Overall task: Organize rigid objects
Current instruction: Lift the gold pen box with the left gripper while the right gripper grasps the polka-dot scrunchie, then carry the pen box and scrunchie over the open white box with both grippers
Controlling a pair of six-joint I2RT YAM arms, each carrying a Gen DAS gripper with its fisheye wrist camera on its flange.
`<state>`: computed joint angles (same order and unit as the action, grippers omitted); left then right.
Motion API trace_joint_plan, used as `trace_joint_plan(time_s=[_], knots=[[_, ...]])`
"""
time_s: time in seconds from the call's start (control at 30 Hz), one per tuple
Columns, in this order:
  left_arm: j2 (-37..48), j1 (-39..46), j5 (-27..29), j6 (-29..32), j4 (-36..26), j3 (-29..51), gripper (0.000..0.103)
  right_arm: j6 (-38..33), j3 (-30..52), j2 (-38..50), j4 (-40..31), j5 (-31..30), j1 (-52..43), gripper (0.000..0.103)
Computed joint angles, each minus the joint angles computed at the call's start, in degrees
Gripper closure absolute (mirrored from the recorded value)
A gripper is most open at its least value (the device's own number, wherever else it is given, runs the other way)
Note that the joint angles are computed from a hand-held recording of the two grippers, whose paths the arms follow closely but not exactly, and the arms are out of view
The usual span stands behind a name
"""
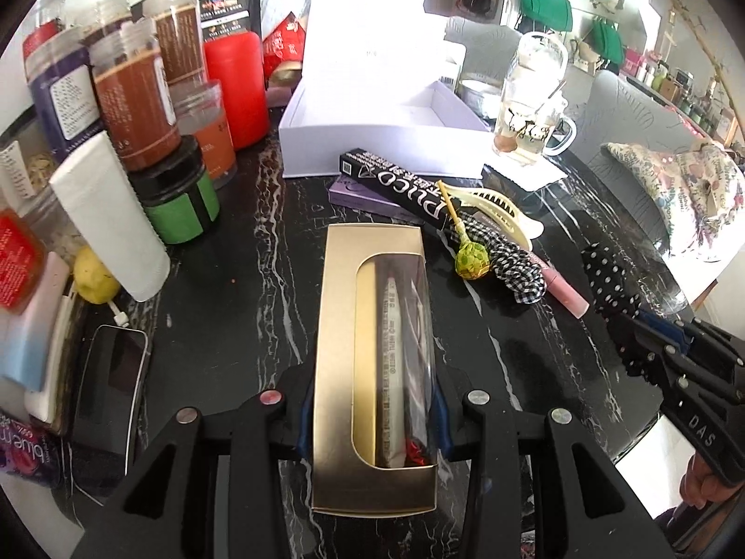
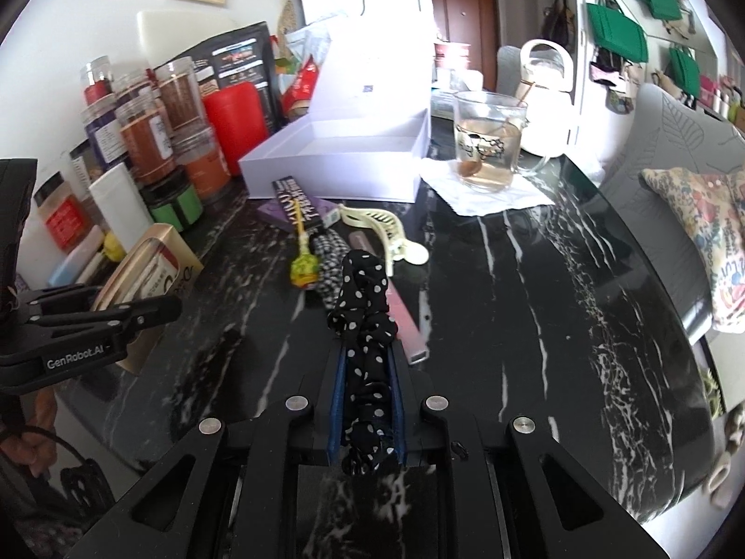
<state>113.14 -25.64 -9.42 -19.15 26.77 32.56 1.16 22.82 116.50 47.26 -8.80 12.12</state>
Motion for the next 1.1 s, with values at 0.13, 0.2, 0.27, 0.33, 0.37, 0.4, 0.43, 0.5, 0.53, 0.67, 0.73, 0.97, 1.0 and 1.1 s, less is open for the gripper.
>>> trace_joint_plan(time_s=[0.13, 0.2, 0.27, 0.33, 0.37, 0.4, 0.43, 0.5, 0.53, 0.67, 0.73, 0.97, 1.0, 1.1], knots=[[-1.8, -0.6, -1.2, -0.3, 0.2, -1.1, 0.065, -0.3, -0.9, -1.0, 0.4, -1.0, 1.1, 0.087], [-2.7, -0.5, -1.5, -0.1, 0.1, -1.4, 0.065, -0.5, -1.2, -1.5, 0.5, -1.5, 1.5, 0.087], [-3.4, -0.4, -1.7, 0.1, -0.1, -1.5, 0.065, -0.7, -0.8, -2.4, -0.6, -2.3, 1.7, 0.087], [-4.2, 0.1, -1.5, 0.6, -0.4, -1.3, 0.065, -0.8, -0.7, -3.2, -1.2, -2.7, 2.0, 0.087], [-4.6, 0.4, -1.5, 0.9, -0.8, -1.0, 0.065, -1.1, -0.4, -3.6, -1.7, -2.8, 2.2, 0.087], [-4.9, 0.7, -1.5, 1.1, -1.0, -0.7, 0.065, -1.3, 0.1, -3.9, -2.3, -2.7, 2.4, 0.087], [-5.1, 1.0, -1.4, 1.2, -1.2, -0.5, 0.065, -1.4, 0.7, -4.3, -3.2, -2.6, 2.6, 0.087], [-5.3, 1.9, -1.1, 1.8, -1.7, 0.1, 0.065, -1.6, 1.8, -4.9, -4.6, -3.0, 2.8, 0.087], [-5.4, 2.5, -0.8, 2.1, -2.2, 0.7, 0.065, -1.8, 2.3, -5.2, -5.3, -3.2, 2.8, 0.087], [-5.2, 3.7, 0.0, 3.3, -3.6, 2.9, 0.065, -2.7, 4.9, -6.3, -8.2, -4.2, 3.3, 0.087], [-5.1, 4.1, 0.0, 3.8, -4.3, 4.1, 0.065, -3.4, 6.3, -6.7, -9.7, -4.5, 3.4, 0.087], [-3.8, 5.7, 0.3, 5.3, -7.3, 9.3, 0.065, -6.1, 12.4, -6.6, -15.6, -6.1, 2.6, 0.087], [-3.5, 5.9, 0.5, 5.6, -7.8, 10.3, 0.065, -6.4, 13.1, -6.6, -16.2, -6.3, 2.5, 0.087], [-2.4, 6.7, 1.2, 6.0, -9.0, 13.2, 0.065, -7.2, 15.7, -5.8, -17.8, -7.1, 2.0, 0.087]])
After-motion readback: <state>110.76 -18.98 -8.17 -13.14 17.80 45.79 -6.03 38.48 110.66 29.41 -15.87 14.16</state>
